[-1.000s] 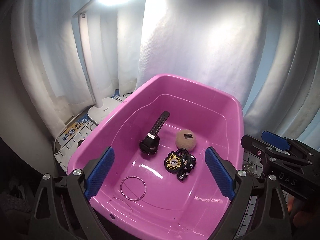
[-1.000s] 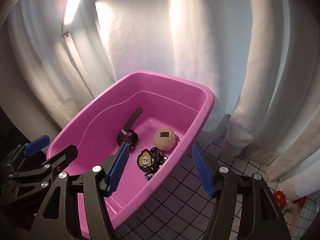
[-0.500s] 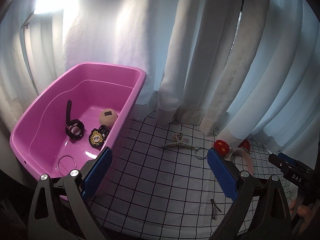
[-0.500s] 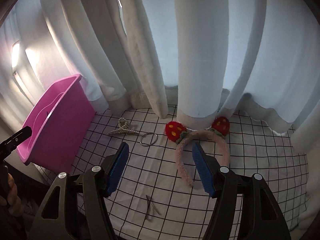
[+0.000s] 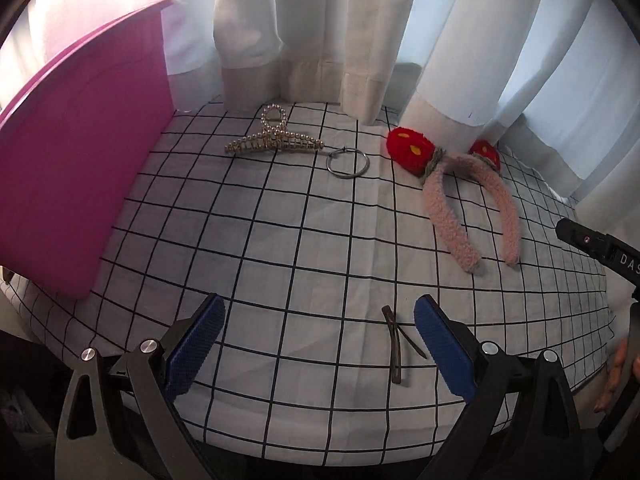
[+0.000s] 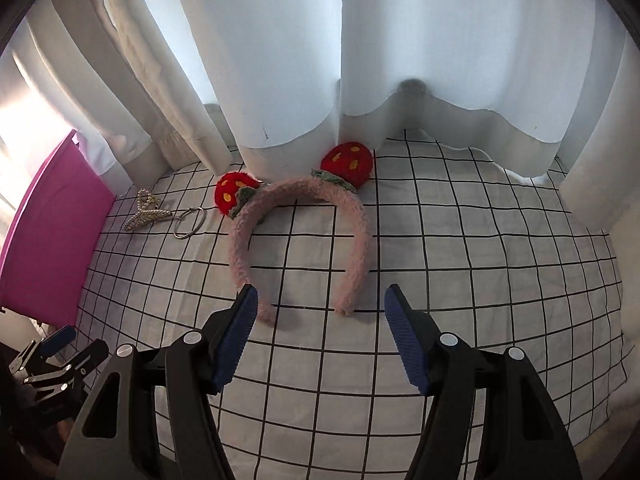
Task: Organize jewelry
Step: 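Withdraw both tools from the tub back over the table, then lower the right tool onto the pink headband while the left tool approaches the brown hair clip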
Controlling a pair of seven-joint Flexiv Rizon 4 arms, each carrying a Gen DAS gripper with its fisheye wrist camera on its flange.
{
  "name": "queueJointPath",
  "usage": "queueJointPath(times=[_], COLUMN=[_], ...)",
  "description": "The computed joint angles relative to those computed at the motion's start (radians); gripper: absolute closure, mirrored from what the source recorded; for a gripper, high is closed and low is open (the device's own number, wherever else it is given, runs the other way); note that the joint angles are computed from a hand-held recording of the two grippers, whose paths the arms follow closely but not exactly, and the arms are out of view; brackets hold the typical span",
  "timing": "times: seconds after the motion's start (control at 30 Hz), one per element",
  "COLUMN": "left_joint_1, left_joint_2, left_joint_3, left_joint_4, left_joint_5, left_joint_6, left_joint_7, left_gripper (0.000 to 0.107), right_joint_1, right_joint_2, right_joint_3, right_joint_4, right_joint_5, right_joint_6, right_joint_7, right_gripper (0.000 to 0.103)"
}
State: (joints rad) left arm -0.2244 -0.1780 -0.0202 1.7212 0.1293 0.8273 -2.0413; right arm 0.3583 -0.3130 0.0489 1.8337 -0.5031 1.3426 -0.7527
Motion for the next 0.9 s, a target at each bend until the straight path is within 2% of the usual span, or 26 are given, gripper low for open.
queueJointPath(times=[0.17, 0.33, 0.53, 0.63, 0.73, 0.9], left_joint_1=[-0.033, -0.065, -0.091, -0.107, -0.134, -0.152], left_joint_2=[-0.048, -0.078, -0.133, -0.154, -0.177, -0.186], left_joint_3=[0.001, -0.004, -0.004, -0.001, 0.009, 0.020], left_joint_4=[-0.025, -0.048, -0.095, -0.114, -0.153, -0.169], left_joint_5=[0.042, 0.065, 0.068, 0.074, 0.118, 0.151], left_joint_6=[-0.037, -0.079, -0.121, -0.131, -0.172, -0.176], left_joint_7=[-0.100, -0.149, -0.191, -0.207, -0.226, -0.265], left_gripper=[0.013, 0.013, 0.013, 0.013, 0.013, 0.009], right_joint_1=[-0.043, -0.046, -0.020, -0.028, -0.028, -0.027], right_joint_2=[-0.120, -0.187, -0.243, -0.270, -0.292, -0.334], right_joint_3=[0.042, 0.048, 0.014, 0.021, 0.015, 0.011], right_joint_4=[-0.142, -0.226, -0.306, -0.347, -0.382, -0.451], right_joint_5=[0.088, 0.147, 0.141, 0.163, 0.172, 0.184], right_joint_6=[-0.061, -0.074, -0.127, -0.154, -0.185, -0.249], right_joint_7=[-0.145, -0.233, -0.278, -0.299, -0.309, -0.333], right_gripper=[0.040, 0.040, 0.040, 0.040, 0.040, 0.039])
